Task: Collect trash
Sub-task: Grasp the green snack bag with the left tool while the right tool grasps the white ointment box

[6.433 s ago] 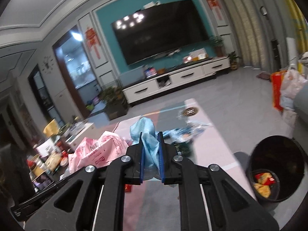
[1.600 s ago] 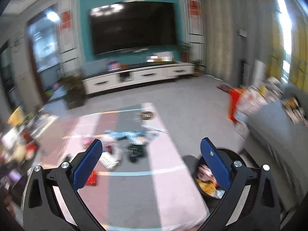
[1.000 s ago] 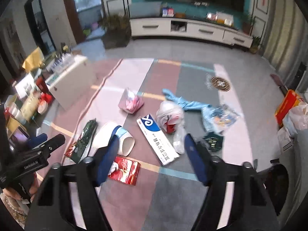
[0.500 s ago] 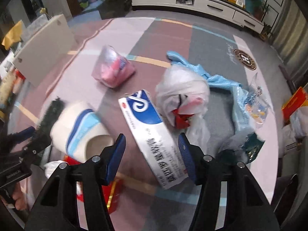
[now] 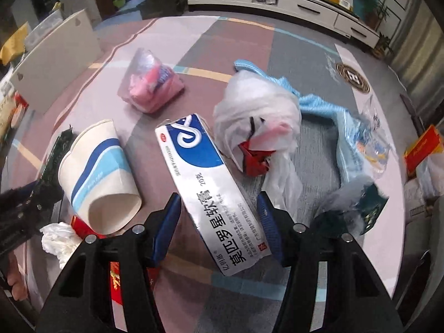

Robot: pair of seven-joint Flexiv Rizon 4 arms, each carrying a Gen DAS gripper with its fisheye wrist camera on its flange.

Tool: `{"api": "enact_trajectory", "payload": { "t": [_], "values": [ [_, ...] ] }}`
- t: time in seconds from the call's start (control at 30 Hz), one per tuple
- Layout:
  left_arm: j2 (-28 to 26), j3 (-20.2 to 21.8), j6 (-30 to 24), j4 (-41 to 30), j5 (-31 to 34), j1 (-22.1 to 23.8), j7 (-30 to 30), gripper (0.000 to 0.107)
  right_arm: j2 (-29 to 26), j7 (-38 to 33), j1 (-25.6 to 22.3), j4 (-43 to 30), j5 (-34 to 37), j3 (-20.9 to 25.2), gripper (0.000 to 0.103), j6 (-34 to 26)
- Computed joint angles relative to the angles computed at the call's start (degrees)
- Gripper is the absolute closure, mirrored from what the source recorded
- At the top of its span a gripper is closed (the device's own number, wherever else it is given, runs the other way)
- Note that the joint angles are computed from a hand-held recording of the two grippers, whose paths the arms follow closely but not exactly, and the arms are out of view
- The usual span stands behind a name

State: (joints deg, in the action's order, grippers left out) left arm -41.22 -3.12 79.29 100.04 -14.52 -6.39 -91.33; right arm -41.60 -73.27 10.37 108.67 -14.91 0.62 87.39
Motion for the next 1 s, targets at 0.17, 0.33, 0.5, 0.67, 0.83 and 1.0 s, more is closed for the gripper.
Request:
{"api": "enact_trajectory", "payload": {
  "t": [0.17,0.33,0.5,0.67,0.83,1.0],
  "values": [
    [-0.33,-0.78,1.13,0.04,-0.63,0.69,-0.26,0.078,-0.27,0.4,2.83,0.66,-1.71,-3.11,0.048,-0.28],
    [0.54,-1.45,3.4,1.5,-0.98,1.07,-0.23,0.085,-0.4,-0.36,1.91,0.94,-1.7,-1.99,0.057,0.57],
    [2.87,-2.12,8.22,4.43,-0.62,1.02,-0.37,0.086,1.27,-0.68,-0.01,2.4,-0.15,0.56,0.059,1.52],
    [5.72,-5.24,14.94,8.4,-0.15,2.43,0.46,0.086,5.04,-1.39,-2.79,5.91,1.94,4.07,0.059,5.38],
    [7.84,-8.91,20.68,11.47,1.92,4.05,1.08,0.086,9.17,-1.9,-7.92,11.17,4.28,9.73,0.059,12.71],
    [9.33,-10.12,24.01,13.2,4.32,3.6,0.83,0.086,13.08,0.54,-8.05,17.37,6.54,8.52,0.059,20.54]
  ]
}}
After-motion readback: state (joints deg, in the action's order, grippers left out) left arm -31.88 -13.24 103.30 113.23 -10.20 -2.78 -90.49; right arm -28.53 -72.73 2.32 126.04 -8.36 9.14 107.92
